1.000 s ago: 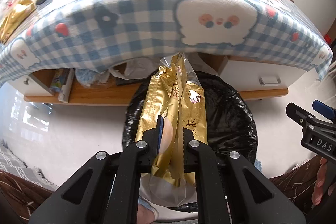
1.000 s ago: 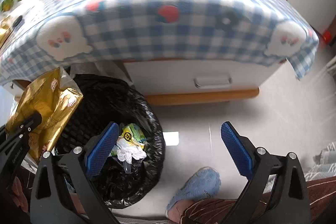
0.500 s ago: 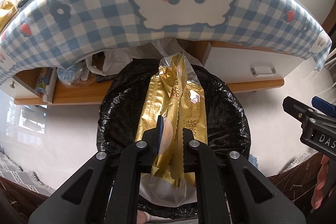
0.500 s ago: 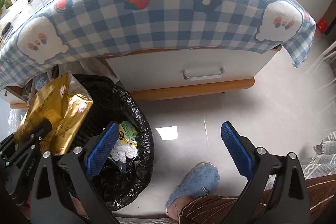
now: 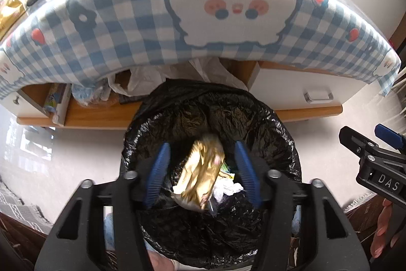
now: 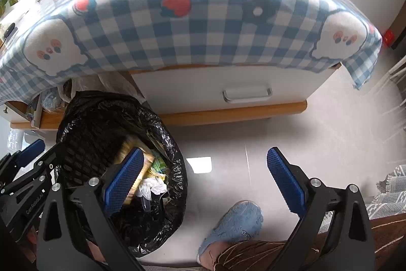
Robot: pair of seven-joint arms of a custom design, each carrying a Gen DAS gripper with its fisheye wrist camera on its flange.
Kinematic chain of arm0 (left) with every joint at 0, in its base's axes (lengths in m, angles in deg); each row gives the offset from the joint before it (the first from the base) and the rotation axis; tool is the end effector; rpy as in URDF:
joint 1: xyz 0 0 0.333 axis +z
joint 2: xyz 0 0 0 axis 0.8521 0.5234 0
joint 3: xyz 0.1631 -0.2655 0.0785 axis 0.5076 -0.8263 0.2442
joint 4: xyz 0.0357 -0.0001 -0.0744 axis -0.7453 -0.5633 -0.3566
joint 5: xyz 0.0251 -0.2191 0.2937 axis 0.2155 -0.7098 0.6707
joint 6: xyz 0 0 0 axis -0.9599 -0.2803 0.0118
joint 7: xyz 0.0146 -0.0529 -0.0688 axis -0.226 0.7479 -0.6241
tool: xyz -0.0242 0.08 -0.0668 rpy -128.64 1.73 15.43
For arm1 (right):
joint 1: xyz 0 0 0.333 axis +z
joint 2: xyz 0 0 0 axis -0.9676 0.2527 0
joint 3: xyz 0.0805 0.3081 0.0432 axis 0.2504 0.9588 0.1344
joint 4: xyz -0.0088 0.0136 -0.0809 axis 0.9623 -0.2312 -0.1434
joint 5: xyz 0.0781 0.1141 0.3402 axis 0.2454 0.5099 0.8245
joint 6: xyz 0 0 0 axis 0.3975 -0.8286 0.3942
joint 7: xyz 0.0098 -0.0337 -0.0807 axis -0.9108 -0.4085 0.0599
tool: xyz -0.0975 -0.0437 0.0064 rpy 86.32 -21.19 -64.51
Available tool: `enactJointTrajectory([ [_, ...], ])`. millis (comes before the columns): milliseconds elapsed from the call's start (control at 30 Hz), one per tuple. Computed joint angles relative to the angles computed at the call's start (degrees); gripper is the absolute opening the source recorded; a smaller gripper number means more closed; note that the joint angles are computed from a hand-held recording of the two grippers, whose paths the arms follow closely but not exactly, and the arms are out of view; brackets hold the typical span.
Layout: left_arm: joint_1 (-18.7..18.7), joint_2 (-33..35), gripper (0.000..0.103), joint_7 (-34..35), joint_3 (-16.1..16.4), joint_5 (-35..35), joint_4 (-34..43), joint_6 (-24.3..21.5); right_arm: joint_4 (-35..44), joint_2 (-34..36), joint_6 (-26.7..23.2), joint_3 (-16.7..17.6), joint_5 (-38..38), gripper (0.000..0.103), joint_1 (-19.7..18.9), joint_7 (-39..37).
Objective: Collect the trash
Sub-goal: 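Lower the gold foil bag into the bin and open the left tool, then raise both open tools from the bin back over the table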
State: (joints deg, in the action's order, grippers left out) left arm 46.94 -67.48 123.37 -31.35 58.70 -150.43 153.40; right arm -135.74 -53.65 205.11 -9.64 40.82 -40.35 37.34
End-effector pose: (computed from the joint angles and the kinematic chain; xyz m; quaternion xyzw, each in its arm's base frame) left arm 0.5382 -0.2179 0.4156 -0.7537 0.6113 -0.1671 0.1739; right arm 0.5871 0.3924 0.4282 -0.7442 0.6279 -0.1625 0.1599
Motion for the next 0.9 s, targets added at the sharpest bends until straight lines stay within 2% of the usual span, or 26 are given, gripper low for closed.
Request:
enactJointTrajectory([
  [200, 0.0, -2.6, 0.08, -2.6, 0.4, 3.0, -0.9, 0.5, -1.4, -1.7, 2.8, -0.2, -0.6, 0.094, 0.1, 1.0],
  [733, 2.2, -12.2, 0.097, -6.0, -1.5, 8.5, -3.9, 0.3, -3.6, -7.4, 8.2, -0.3, -5.8, 0.094, 0.6, 2.5],
  [900, 2.9, -14.2, 0.097, -6.1, -2.0, 8.2, -4.0, -0.6, -3.5, -8.9, 9.2, -0.1, -8.2, 0.095, 0.6, 3.8],
])
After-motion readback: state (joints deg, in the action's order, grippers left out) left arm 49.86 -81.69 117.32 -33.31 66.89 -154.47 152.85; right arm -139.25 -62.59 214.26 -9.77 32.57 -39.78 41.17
